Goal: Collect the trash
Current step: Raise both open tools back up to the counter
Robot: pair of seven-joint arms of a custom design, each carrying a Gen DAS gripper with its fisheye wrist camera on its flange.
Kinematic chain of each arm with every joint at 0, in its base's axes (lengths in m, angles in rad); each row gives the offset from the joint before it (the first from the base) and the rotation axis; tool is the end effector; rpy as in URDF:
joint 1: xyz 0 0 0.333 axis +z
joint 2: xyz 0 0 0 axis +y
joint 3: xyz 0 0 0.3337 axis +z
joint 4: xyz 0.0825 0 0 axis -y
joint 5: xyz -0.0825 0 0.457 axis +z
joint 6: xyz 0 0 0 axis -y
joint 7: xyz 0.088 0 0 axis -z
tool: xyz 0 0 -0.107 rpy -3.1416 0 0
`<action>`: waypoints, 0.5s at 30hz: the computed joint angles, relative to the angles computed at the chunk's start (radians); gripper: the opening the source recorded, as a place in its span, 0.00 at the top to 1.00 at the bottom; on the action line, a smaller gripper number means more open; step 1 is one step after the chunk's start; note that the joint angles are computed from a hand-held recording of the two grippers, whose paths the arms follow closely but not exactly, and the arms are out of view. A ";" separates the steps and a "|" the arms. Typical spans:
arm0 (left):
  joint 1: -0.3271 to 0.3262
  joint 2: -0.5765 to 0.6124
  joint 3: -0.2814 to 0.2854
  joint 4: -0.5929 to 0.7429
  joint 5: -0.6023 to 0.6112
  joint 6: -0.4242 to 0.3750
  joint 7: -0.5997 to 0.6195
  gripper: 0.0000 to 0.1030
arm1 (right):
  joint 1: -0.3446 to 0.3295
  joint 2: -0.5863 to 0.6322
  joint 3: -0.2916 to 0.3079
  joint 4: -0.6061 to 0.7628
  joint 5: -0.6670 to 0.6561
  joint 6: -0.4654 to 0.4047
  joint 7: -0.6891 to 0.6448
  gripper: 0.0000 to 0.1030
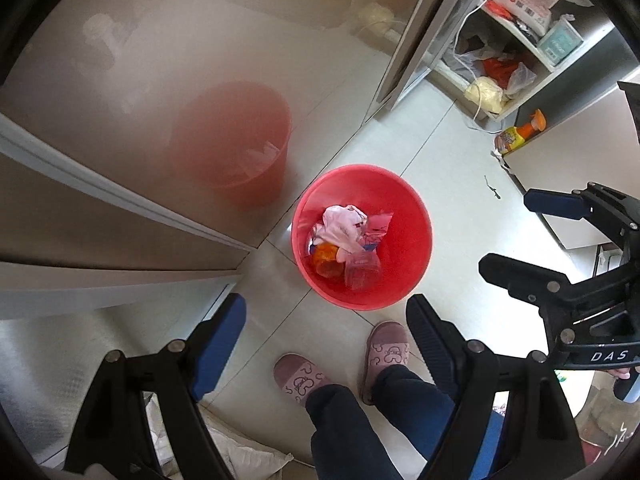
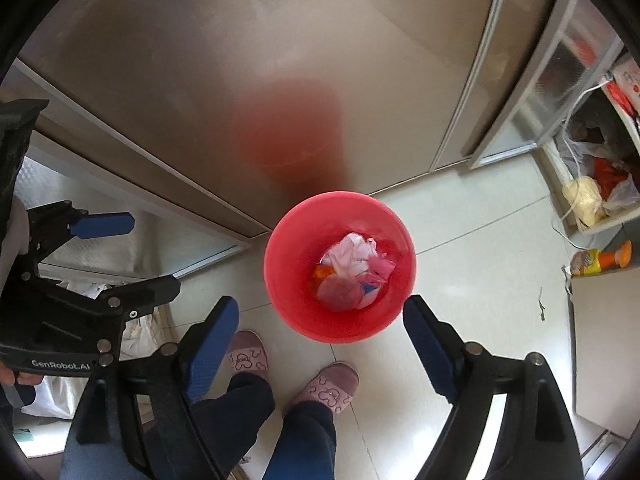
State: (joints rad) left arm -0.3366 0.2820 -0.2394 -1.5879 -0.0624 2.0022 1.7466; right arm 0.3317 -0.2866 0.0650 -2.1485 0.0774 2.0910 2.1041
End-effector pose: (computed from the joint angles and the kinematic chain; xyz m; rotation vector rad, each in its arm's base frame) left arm 0.6220 -0.3885 0.4859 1.2861 -2.8233 0.2875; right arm 0.5109 0.2206 0.5398 -1.8764 2.2213 -0.0322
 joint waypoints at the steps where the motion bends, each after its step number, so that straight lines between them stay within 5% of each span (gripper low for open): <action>1: 0.000 -0.006 -0.001 0.004 0.000 -0.004 0.004 0.21 | -0.002 -0.008 0.002 0.007 -0.006 -0.015 0.007 0.19; 15: 0.005 -0.109 -0.008 0.190 -0.021 -0.213 -0.006 0.20 | -0.004 -0.007 0.057 0.317 -0.163 -0.331 0.174 0.07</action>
State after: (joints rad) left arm -0.3312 0.1732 -0.2472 -1.3979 -0.0835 1.7895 1.7405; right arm 0.3275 -0.2935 0.1224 -1.8313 -0.0859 1.7597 2.2780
